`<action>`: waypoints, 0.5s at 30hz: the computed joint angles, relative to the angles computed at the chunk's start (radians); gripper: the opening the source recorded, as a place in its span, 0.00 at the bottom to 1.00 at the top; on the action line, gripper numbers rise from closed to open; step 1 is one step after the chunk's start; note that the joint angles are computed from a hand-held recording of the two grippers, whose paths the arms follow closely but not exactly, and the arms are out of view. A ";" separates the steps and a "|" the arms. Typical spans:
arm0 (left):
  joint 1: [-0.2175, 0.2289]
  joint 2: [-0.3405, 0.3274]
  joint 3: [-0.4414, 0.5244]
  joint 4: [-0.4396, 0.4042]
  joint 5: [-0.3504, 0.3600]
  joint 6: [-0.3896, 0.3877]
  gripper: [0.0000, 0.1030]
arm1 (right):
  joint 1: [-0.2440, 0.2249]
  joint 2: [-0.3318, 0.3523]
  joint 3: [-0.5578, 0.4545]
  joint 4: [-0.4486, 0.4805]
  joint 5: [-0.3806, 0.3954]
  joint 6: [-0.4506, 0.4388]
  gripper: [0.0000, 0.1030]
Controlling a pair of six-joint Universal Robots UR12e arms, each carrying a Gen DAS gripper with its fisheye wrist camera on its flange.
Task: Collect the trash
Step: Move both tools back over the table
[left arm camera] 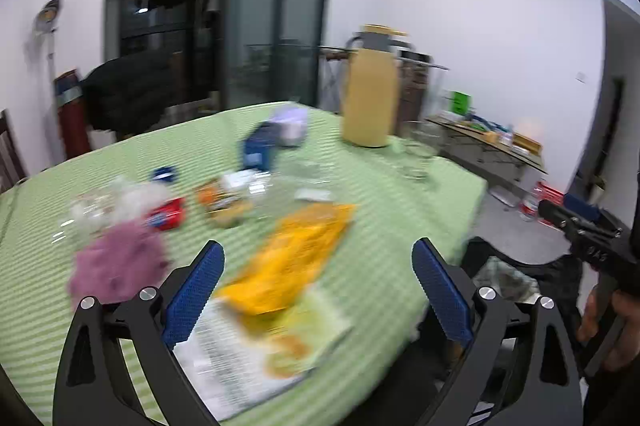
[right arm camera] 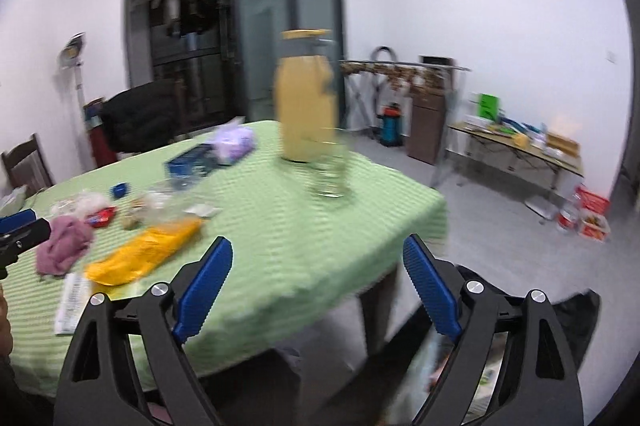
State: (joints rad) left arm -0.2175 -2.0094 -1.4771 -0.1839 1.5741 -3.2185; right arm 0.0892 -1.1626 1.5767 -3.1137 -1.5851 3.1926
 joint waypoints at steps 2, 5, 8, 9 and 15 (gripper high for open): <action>0.027 0.028 -0.045 0.025 0.023 -0.006 0.89 | 0.024 0.015 -0.023 0.004 0.010 -0.040 0.81; 0.070 0.060 -0.097 0.038 0.061 -0.029 0.89 | 0.061 0.046 -0.071 0.050 0.011 -0.100 0.82; 0.105 0.079 -0.127 0.011 0.079 -0.060 0.89 | 0.095 0.076 -0.112 0.084 -0.011 -0.139 0.82; 0.114 0.084 -0.135 0.003 0.085 -0.072 0.89 | 0.105 0.087 -0.125 0.094 -0.004 -0.154 0.82; 0.161 0.089 -0.165 -0.028 0.101 -0.150 0.89 | 0.151 0.135 -0.172 0.143 0.032 -0.268 0.82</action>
State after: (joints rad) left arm -0.0561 -1.9209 -1.6425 -0.2116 1.6750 -3.3690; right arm 0.2402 -1.0272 1.4043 -2.9710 -1.5532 2.9245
